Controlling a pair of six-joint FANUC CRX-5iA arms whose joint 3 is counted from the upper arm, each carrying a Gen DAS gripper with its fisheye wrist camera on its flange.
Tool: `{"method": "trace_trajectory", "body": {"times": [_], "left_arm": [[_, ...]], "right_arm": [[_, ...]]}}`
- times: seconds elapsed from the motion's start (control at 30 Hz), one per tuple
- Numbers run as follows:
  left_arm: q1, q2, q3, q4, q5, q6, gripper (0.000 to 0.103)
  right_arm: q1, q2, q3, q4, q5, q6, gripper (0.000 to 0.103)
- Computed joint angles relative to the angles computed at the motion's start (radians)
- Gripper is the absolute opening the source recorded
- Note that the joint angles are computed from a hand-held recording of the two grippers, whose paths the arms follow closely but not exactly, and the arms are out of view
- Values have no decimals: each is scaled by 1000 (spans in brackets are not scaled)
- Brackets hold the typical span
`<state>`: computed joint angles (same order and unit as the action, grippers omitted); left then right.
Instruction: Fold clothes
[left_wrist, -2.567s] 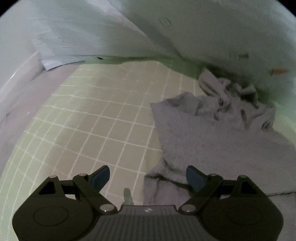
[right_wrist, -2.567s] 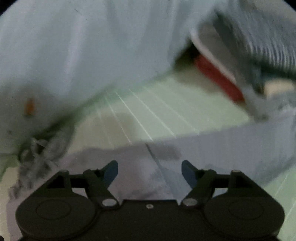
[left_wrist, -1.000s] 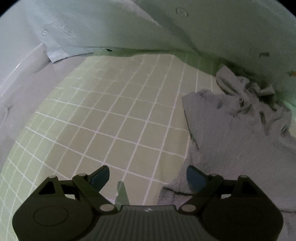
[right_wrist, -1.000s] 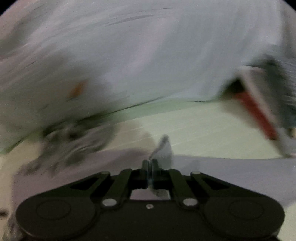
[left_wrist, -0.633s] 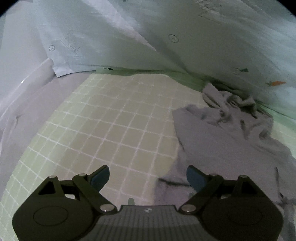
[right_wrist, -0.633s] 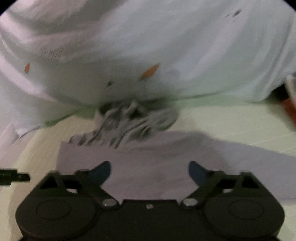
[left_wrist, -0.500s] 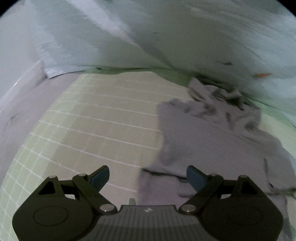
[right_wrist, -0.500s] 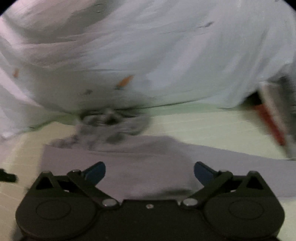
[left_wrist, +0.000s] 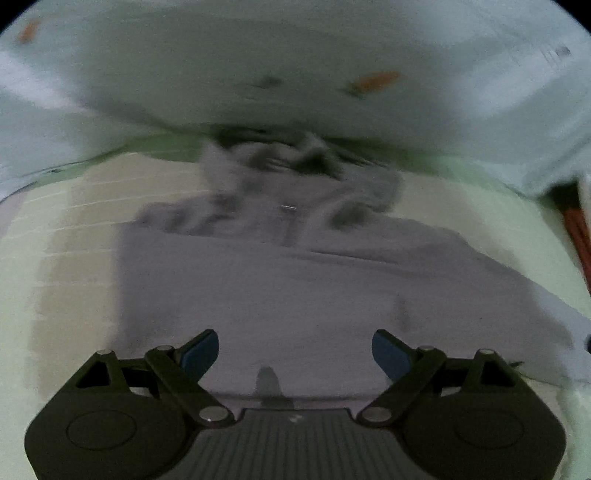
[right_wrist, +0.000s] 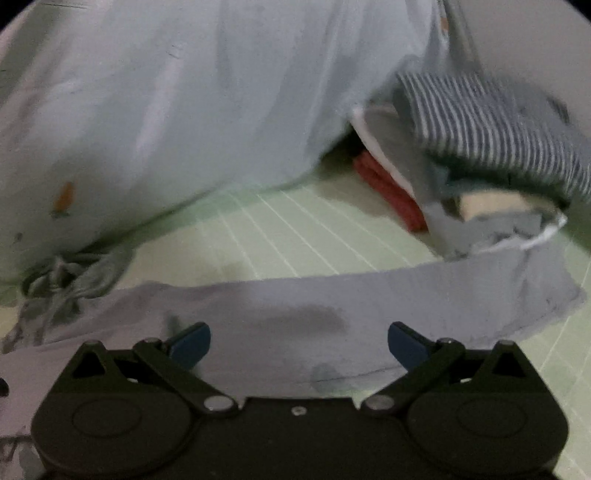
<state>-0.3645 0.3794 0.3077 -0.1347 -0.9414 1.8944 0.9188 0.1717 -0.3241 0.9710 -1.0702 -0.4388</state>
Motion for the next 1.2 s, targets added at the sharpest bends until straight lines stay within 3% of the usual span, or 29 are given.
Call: {"method": "trace_trajectory", "body": {"times": [0.13,0.33,0.4,0.47,0.77,1.07,1.2], "left_arm": [[-26,125,118,81,-35,-83,85],[-53,236,226,129,-72,-97,60],[-56,236,222,134,-53,-121,25],[-52,229,209,153,-42,-133,7],[-9,58,52,79,37,-151,6],[122,-55,-27,-89,-38,-20,6],[175,-48,-55,-82,-46,-9,9]], "right_arm": [[-56,62,68,-120,-6,128,103],[-86,113,108,-163,-19,226,103],[-85,118,114,-167,-34,230,103],[-84,122,116,-167,-45,229,103],[-61,134,135,-150,-66,260,103],[-32,169,199,-152,-36,357,103],[-21,208,255,-158,-49,431,103]]}}
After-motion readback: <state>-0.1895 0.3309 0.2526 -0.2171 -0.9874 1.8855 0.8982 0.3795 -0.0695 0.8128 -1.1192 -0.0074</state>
